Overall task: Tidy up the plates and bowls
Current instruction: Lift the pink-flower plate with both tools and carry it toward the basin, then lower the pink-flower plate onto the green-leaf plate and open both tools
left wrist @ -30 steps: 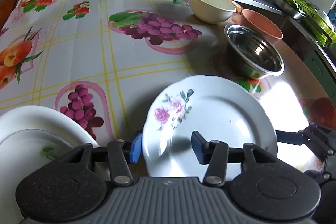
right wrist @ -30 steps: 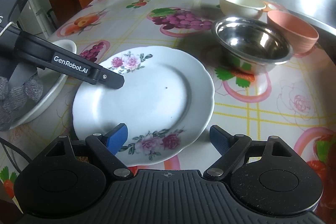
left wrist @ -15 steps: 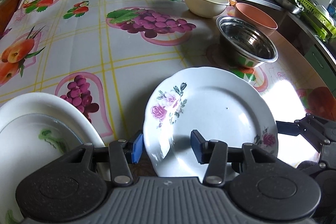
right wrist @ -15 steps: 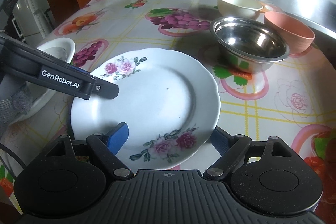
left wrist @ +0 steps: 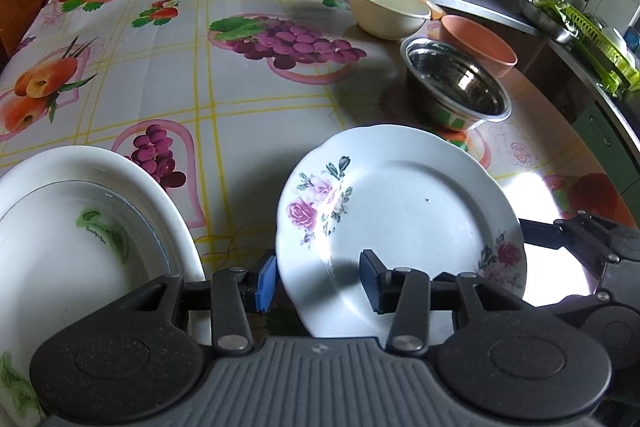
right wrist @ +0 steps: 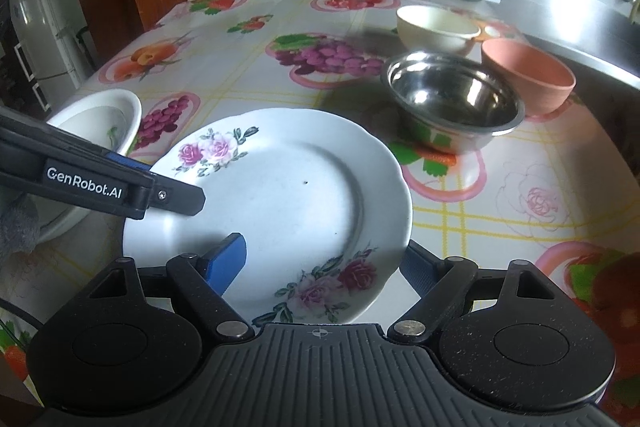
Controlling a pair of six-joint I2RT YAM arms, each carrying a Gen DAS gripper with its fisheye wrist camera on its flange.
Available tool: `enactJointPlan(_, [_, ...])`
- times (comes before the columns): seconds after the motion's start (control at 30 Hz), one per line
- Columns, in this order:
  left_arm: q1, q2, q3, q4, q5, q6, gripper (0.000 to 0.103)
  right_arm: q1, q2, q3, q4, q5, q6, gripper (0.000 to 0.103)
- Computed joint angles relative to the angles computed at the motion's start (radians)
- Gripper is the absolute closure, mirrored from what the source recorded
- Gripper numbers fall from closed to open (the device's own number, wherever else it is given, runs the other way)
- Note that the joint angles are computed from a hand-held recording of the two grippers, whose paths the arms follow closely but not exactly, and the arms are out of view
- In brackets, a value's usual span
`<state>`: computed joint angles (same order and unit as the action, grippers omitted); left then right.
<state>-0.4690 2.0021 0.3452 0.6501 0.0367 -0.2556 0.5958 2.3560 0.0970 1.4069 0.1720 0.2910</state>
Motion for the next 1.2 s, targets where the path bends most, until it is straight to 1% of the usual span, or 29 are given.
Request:
enactJointPlan(0.23, [-0.006, -0.135, -0.077, -0.02, -0.015, -0.038, 0.059, 0.071, -0.163, -0.031, -0.103, 0.061, 0.004, 0.018])
enactJointPlan(0.4, [0.023, -0.269, -0.147, -0.058, -0.028, -0.048, 0.059, 0.139, -0.286, -0.009, -0.232, 0.087, 0.018, 0.018])
enactJointPlan(0.53, [0.088, -0.386, -0.207, -0.096, -0.018, -0.035, 0.059, 0.197, -0.347, 0.037, -0.325, 0.096, 0.024, 0.018])
enactJointPlan(0.63, [0.183, -0.48, -0.25, -0.134, 0.011, -0.005, 0.059, 0.236, -0.368, 0.092, -0.398, 0.093, 0.019, 0.018])
enactJointPlan(0.73, [0.283, -0.535, -0.283, -0.157, 0.044, 0.038, 0.059, 0.273, -0.363, 0.156, -0.456, 0.09, 0.023, 0.018])
enactJointPlan(0.9, [0.488, -0.558, -0.305, -0.178, 0.134, 0.143, 0.059, 0.318, -0.332, 0.257, -0.531, 0.074, 0.017, 0.018])
enactJointPlan(1.07, [0.689, -0.491, -0.297, -0.162, 0.22, 0.255, 0.059, 0.355, -0.299, 0.344, -0.599, 0.068, 0.015, 0.018])
enactJointPlan(1.2, [0.801, -0.406, -0.274, -0.138, 0.27, 0.323, 0.059, 0.378, -0.279, 0.395, -0.646, 0.069, 0.012, 0.018])
